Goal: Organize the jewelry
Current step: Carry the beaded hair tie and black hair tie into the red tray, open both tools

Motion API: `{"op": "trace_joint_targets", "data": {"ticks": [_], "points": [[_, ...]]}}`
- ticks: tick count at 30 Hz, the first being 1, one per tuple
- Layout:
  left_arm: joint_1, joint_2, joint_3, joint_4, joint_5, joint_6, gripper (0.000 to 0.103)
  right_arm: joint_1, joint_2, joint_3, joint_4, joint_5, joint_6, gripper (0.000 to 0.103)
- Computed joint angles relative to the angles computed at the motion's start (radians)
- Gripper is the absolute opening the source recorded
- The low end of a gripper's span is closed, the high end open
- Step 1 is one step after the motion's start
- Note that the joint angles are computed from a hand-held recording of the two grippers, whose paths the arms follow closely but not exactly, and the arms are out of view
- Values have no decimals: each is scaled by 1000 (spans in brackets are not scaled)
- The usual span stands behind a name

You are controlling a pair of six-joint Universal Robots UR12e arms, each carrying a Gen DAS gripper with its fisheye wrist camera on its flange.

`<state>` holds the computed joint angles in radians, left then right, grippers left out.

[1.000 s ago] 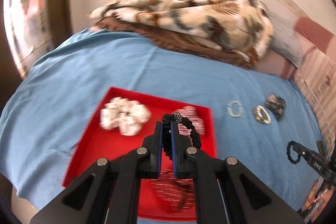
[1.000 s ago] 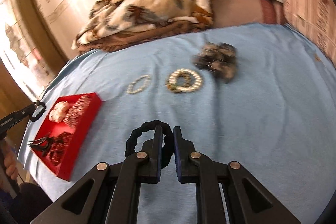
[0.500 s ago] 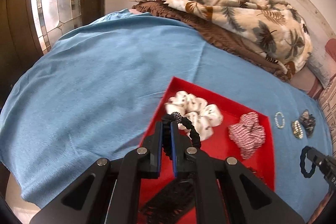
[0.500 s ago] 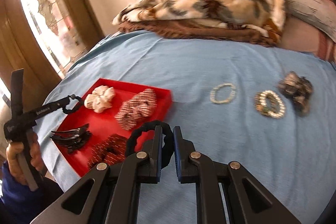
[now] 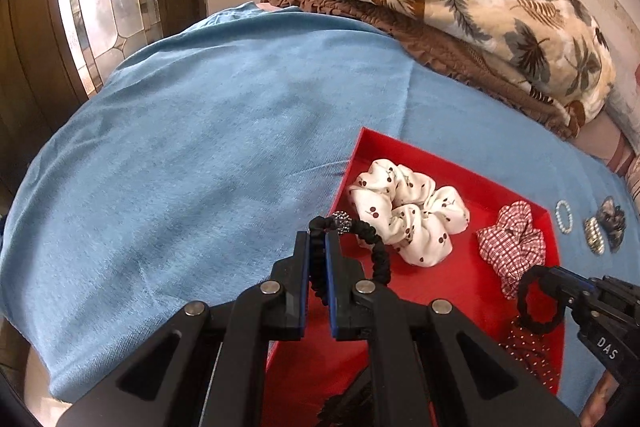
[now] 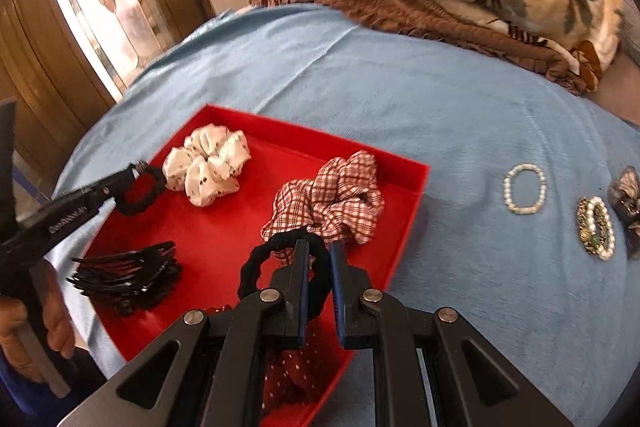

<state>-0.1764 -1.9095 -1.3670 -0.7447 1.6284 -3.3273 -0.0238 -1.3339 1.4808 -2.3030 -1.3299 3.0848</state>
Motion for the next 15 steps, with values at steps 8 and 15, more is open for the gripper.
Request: {"op": "trace_joint_targets", "data": {"ticks": [8, 15], "points": [[-9, 0, -4, 21, 40, 7, 9, 13, 11, -8, 9, -36, -22, 12], [-14, 6, -16, 55, 60, 10, 43, 14, 4, 0, -6, -49, -27, 32]]}}
